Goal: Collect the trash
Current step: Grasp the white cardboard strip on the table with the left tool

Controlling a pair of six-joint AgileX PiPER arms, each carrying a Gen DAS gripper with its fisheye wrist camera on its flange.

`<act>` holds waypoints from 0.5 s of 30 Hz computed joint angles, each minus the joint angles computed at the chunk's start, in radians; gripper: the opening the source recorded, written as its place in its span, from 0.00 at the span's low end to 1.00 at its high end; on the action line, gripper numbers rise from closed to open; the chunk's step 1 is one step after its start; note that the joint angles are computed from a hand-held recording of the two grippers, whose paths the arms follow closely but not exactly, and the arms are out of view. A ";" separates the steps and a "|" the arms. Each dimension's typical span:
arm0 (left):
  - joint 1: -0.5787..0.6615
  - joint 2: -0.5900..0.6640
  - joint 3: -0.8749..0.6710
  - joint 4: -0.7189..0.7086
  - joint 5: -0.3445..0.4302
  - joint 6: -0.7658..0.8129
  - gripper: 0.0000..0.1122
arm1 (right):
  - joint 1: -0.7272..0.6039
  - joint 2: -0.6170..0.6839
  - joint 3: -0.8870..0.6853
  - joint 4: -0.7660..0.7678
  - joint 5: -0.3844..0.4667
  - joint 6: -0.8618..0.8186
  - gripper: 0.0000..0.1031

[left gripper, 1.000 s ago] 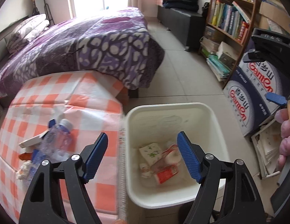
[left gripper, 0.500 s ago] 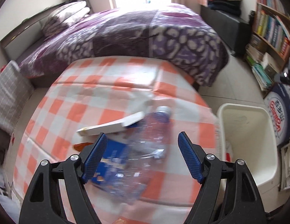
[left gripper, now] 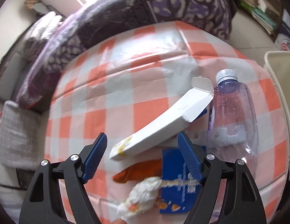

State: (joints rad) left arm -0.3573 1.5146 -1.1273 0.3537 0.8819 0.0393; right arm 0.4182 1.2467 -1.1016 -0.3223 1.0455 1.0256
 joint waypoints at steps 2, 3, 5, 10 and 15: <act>0.022 0.051 -0.033 -0.075 -0.007 0.110 0.68 | -0.007 0.016 -0.004 0.021 -0.010 -0.017 0.92; 0.039 0.069 -0.055 -0.134 0.000 0.168 0.68 | -0.007 0.025 -0.006 0.026 -0.013 -0.021 0.92; 0.070 0.114 -0.113 -0.195 0.016 0.211 0.68 | 0.003 0.043 -0.012 0.021 -0.017 -0.021 0.92; 0.162 0.232 -0.225 -0.219 0.063 0.150 0.60 | 0.020 0.081 -0.024 0.038 -0.028 -0.045 0.92; 0.373 0.234 -0.247 -0.483 0.109 0.209 0.36 | 0.036 0.096 -0.029 0.061 -0.033 -0.057 0.92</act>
State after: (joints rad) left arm 0.0156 1.7484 -1.3738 -0.1291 0.9913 0.2487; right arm 0.4540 1.3426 -1.1306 -0.2611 1.0123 0.9689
